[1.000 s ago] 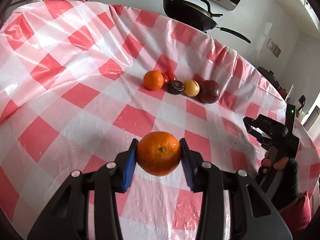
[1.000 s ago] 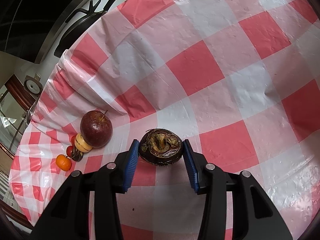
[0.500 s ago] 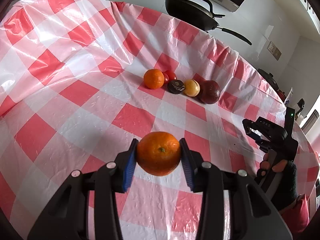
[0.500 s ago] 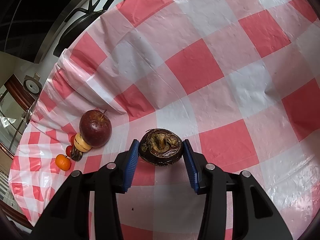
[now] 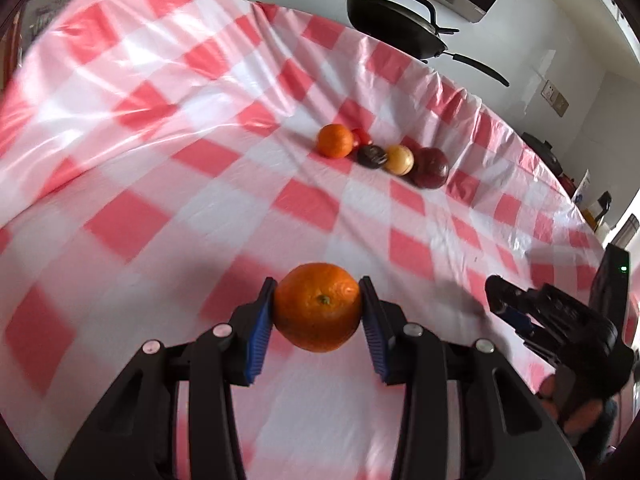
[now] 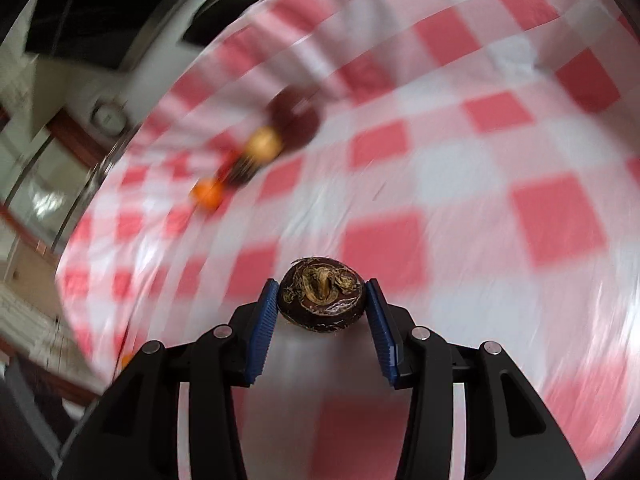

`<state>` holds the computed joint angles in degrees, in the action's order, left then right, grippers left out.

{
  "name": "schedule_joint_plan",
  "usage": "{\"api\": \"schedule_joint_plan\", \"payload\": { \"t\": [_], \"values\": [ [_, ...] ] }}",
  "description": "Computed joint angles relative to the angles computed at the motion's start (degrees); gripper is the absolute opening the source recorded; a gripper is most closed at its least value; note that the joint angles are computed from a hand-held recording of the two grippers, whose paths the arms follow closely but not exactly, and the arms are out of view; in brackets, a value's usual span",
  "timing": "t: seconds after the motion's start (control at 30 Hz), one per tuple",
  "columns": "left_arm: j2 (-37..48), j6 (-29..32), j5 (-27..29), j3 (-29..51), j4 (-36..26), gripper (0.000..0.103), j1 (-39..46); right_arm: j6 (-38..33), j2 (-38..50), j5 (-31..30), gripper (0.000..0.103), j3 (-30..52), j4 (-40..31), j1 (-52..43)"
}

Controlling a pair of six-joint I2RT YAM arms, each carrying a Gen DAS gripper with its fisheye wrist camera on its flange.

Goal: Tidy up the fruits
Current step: 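Carry the tangerine and brown fruit to the white box and lower them in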

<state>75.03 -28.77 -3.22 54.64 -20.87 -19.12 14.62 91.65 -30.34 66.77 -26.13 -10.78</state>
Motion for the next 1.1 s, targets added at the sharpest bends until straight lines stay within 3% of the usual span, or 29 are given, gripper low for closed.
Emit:
{"api": "schedule_joint_plan", "payload": {
  "t": [0.2, 0.43, 0.5, 0.67, 0.8, 0.93, 1.1],
  "values": [
    [-16.89, 0.95, 3.11, -10.19, -6.40, 0.042, 6.75, 0.51, -11.98, 0.94, 0.044, -11.00, -0.01, 8.11],
    [-32.08, 9.22, 8.82, -16.29, -13.27, 0.042, 20.64, 0.35, -21.02, 7.75, 0.044, -15.85, -0.71, 20.45],
    [-34.80, 12.05, 11.93, -17.47, -15.06, 0.042, 25.62, -0.29, -22.22, 9.57, 0.044, -15.74, -1.48, 23.62],
    [-40.35, 23.33, 26.17, -19.67, -21.08, 0.042, 45.91, -1.43, -24.72, 14.68, 0.044, -15.40, -2.34, 32.57],
    [-40.34, 35.55, 37.37, -19.59, -26.22, 0.042, 64.01, -1.75, -24.39, 17.46, 0.044, -14.81, -2.47, 38.57],
    [-34.42, 51.30, 48.51, -17.27, -33.31, 0.042, 83.95, -2.28, -23.40, 21.88, 0.044, -13.76, -1.78, 47.61],
    [-22.36, 64.69, 52.60, -14.60, -35.32, 0.042, 100.42, -4.17, -21.64, 25.25, 0.044, -12.31, -0.80, 58.16]
  ]
}}
